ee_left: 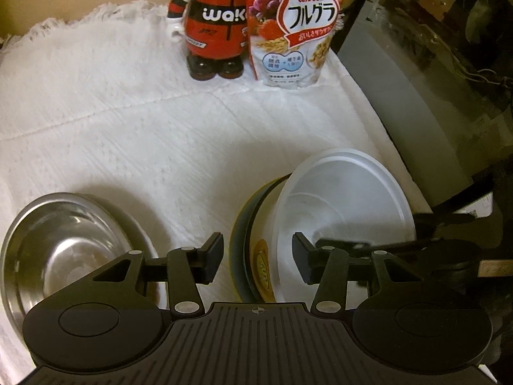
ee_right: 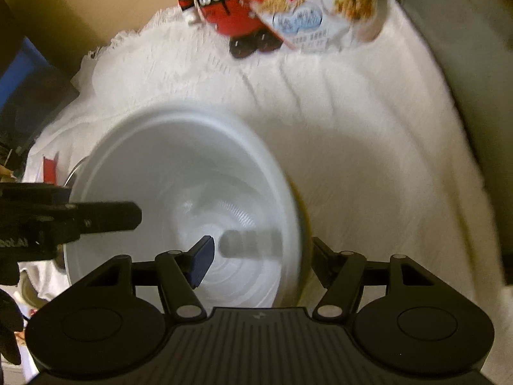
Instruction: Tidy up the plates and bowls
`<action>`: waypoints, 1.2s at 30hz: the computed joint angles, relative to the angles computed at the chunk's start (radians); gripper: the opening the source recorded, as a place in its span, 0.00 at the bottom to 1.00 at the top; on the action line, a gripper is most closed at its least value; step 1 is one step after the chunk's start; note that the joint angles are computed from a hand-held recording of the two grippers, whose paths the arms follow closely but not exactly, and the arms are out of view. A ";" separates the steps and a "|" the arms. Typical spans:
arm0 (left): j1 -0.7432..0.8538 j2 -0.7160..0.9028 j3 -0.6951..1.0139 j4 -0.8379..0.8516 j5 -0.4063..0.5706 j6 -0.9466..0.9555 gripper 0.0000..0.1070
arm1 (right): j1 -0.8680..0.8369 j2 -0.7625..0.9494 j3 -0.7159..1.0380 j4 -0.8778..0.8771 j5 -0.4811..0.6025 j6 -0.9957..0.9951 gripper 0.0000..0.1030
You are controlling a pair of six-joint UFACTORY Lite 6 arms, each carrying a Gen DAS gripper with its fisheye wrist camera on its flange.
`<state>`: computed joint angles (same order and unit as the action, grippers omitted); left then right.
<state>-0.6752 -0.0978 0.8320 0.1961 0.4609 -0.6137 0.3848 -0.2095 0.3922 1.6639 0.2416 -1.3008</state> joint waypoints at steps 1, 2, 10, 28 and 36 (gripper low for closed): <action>-0.001 -0.001 -0.001 0.001 -0.001 -0.003 0.48 | -0.008 -0.012 -0.002 -0.012 0.000 0.010 0.63; -0.002 -0.002 -0.003 0.000 -0.002 -0.003 0.48 | -0.015 -0.023 -0.004 -0.028 0.001 0.024 0.63; 0.006 0.000 -0.010 -0.036 -0.016 0.033 0.48 | -0.050 -0.038 -0.009 -0.116 0.030 0.096 0.63; 0.172 0.008 -0.032 -0.642 -0.017 0.621 0.50 | 0.022 0.019 0.044 -0.258 0.001 0.269 0.63; 0.155 0.016 -0.024 -0.599 -0.017 0.582 0.51 | 0.019 0.077 0.065 -0.179 0.012 0.193 0.63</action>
<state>-0.5202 -0.0820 0.8082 -0.4033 0.4443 -0.0321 0.4033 -0.1321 0.4570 1.4853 0.2538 -1.1078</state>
